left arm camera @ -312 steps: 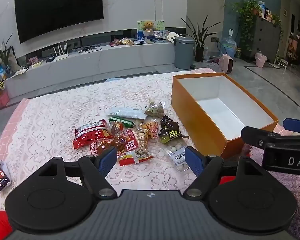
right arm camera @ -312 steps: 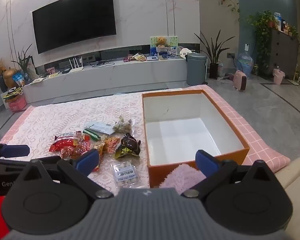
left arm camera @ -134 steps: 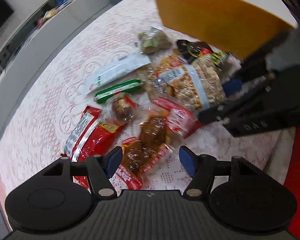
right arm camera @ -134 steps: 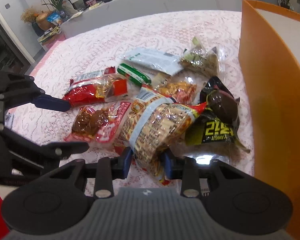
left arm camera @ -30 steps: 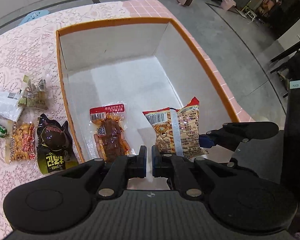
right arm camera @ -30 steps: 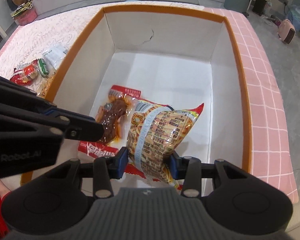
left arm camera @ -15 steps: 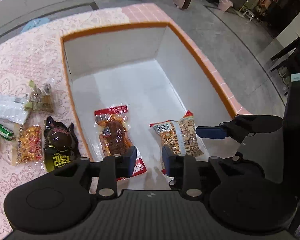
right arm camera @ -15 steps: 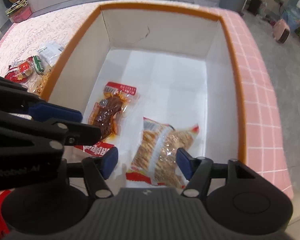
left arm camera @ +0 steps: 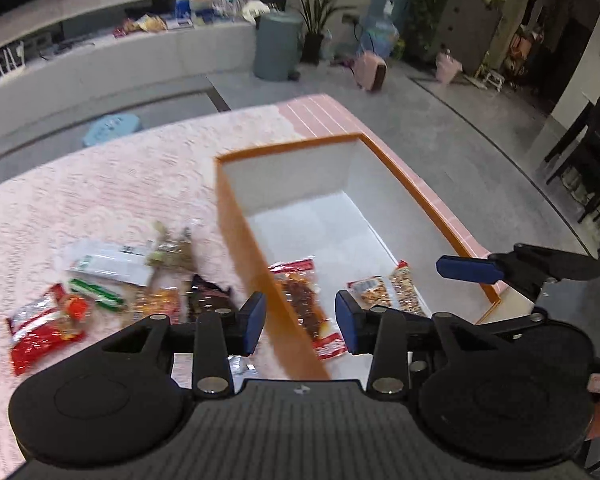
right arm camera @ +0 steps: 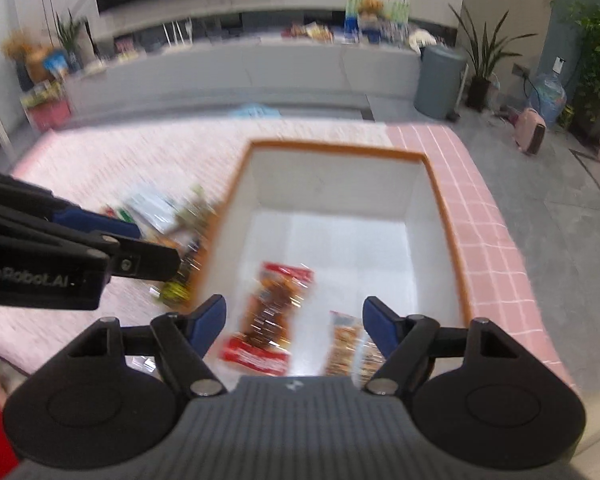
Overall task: Organize snacks
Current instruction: 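Open both tools over the box and withdraw toward the snack pile, then grasp the milk-ball bag with the right tool while the left grasps a red-tagged pack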
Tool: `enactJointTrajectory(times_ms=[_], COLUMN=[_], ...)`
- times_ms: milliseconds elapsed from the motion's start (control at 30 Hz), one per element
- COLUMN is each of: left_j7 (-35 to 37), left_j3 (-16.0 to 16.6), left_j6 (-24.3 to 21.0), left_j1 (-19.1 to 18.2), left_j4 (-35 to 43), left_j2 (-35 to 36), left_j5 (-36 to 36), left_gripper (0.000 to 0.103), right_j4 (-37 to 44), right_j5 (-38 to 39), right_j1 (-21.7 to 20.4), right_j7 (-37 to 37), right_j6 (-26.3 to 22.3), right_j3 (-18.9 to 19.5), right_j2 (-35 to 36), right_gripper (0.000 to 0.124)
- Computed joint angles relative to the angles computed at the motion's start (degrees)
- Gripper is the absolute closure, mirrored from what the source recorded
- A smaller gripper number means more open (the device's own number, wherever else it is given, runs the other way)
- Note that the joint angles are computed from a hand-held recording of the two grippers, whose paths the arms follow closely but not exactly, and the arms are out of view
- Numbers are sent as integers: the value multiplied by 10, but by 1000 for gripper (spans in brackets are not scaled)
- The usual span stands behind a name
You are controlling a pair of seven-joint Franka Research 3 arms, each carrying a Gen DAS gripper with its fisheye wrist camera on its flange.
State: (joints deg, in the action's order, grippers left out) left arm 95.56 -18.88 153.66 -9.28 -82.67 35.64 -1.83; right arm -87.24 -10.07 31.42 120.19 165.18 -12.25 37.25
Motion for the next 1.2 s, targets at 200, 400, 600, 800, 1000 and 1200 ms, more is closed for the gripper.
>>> enactJointTrajectory(times_ms=[200,400,600,800,1000,1200], left_j7=[34,77,115,119,142,165], left_j3=[-16,-49,-55,-44,-57,-76], left_j6=[75,122,134,125,111,116], left_j1=[45,98,129,142,166,187], left_j4=[-107,-182,-230,-240,-230,-218], left_j2=[-61,-95,-118,-107,-84,-54], left_j5=[-20,-55,-78,-91,-118,-138], left_gripper=[52,52,51,51,51,51], right_j4=[-42,-38,-11,16,104,261], right_j5=[20,39,39,20,-22,-34], right_j1=[47,146,250,328,307,231], right_j7=[47,92,140,213,231,219], right_j6=[88,117,116,71,-11,-138], right_j3=[-30,-113,-215,-296,-269,-201], right_j2=[-11,14,67,129,182,249], right_gripper=[49,49,49,54,57,57])
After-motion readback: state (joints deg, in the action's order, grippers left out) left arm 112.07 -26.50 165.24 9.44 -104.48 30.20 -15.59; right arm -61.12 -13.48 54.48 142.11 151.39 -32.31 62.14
